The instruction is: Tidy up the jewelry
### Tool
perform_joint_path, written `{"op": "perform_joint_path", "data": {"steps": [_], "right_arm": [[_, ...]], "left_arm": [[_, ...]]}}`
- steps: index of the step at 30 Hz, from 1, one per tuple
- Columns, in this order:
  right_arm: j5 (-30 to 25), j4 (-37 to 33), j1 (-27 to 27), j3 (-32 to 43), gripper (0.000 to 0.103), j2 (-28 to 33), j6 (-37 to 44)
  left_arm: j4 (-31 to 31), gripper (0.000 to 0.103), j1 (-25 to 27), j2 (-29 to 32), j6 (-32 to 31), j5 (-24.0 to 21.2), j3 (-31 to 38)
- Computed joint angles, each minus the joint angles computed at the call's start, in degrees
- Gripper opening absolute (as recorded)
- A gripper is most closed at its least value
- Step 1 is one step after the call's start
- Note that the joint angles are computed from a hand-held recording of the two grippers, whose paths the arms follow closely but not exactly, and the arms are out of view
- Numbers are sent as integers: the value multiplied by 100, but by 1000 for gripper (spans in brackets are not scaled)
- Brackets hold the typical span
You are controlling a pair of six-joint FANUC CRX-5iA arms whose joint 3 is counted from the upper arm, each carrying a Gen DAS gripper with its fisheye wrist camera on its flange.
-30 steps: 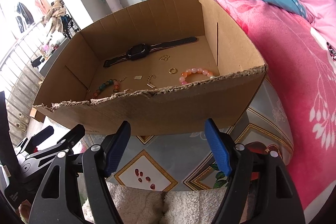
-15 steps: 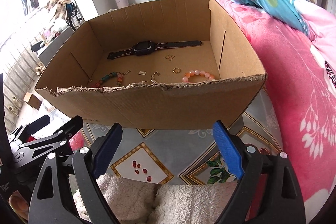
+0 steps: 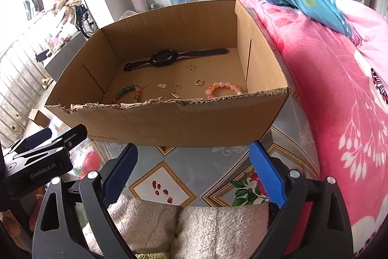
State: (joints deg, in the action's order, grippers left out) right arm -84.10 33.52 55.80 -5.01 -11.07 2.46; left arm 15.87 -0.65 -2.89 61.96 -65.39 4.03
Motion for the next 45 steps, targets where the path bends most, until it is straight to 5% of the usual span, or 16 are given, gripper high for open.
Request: {"op": "perform_joint_path", "data": {"steps": [45], "right_arm": [[38,-360,-352,151,91,181,470]], "left_arm": [[-475,96,-380,259,549,-207,223]]}}
